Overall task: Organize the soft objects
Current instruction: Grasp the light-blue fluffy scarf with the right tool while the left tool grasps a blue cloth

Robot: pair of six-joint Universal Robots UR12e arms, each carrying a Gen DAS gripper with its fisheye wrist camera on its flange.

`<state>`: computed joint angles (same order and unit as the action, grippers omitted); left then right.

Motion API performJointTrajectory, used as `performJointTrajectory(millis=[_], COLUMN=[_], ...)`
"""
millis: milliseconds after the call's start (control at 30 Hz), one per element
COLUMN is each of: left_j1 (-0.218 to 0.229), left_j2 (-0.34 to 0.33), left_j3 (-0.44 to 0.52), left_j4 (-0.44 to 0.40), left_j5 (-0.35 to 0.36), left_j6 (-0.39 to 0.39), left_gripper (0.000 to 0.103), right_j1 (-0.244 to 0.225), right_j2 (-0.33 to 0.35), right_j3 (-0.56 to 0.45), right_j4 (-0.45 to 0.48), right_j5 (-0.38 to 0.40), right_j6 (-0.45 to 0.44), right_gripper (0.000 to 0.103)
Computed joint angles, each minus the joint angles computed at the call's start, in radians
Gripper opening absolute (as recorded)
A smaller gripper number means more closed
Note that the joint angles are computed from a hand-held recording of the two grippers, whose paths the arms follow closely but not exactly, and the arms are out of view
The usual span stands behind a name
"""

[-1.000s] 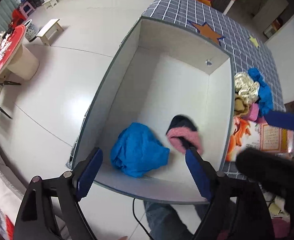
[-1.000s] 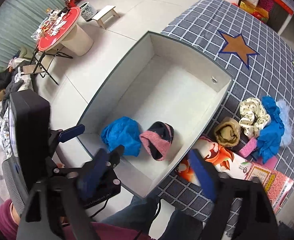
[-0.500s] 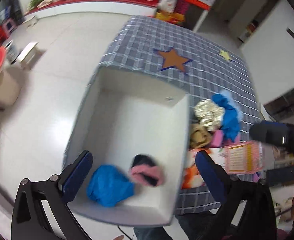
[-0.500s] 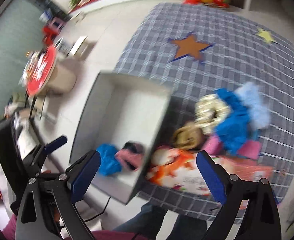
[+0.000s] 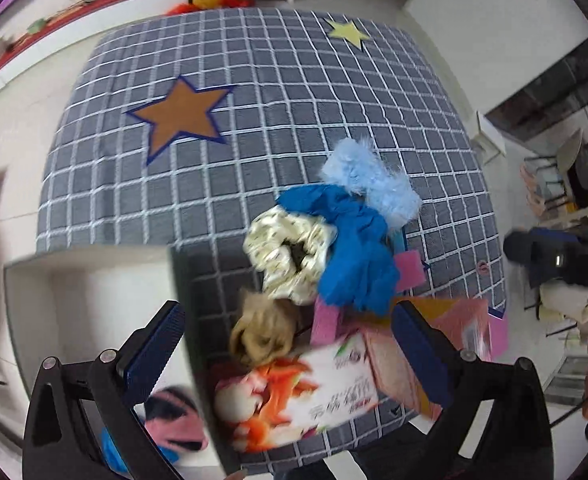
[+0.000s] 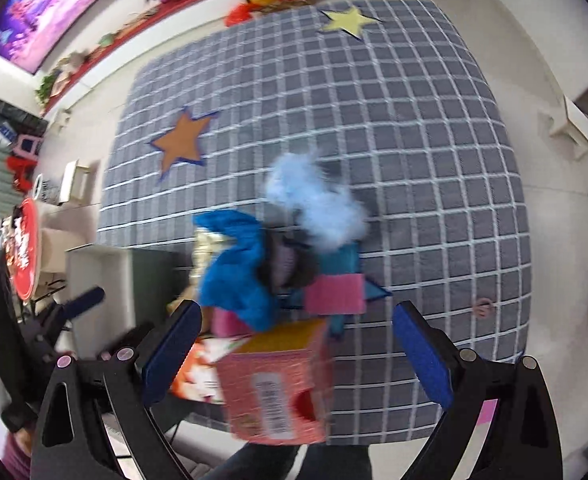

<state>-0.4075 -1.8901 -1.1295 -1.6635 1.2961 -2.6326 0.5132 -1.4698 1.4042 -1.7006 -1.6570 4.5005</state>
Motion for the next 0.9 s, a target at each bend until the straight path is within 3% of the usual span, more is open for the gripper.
performJointTrajectory(millis=[333,433,467,533,600,667,733,900], left_j1=[-0.117,-0.137,-0.141,-0.134,-0.115,-0.084,-0.065,-0.064], left_j2=[-0.110,-0.111,-0.113,-0.138,-0.175,-0.214,-0.222,-0.238], left_j3=[0.089,0.052,0.038,0.057,0.118,0.203,0.234,0.272], left_j4=[-0.107,0.007,0.095,0.182,0.158,0.096,0.081,-0.005], left_j5=[0.183,0.282,0.339,0.403,0.406,0.351,0.324,0.275], left_j6=[0.104,0.108,0.096,0.031,-0.053,-0.140,-0.175,-0.201], left_gripper=[0.103,0.103,0.103,0.103,0.103,0.103,0.103,0.103], right_j1=[-0.054,-0.071,-0.076,-0.087,-0.097,-0.107,-0.119,-0.138], right_j2=[-0.081,-0.087,-0.088,-0.087,-0.080,-0.069,-0.051,0.018], right_j3=[0.149,0.170,0.175,0.181,0.178,0.174,0.167,0.125], right_j4=[-0.063,-0.074,-0.075,-0.072,-0.056,-0.042,-0.029,0.019], right_j5=[0.110,0.137,0.143,0.152,0.153,0.152,0.155,0.138], right_j6=[-0.005,-0.028,-0.038,-0.064,-0.098,-0.138,-0.189,-0.332], right_gripper=[0.097,0.097,0.097,0.097,0.097,0.097,0.097,0.097])
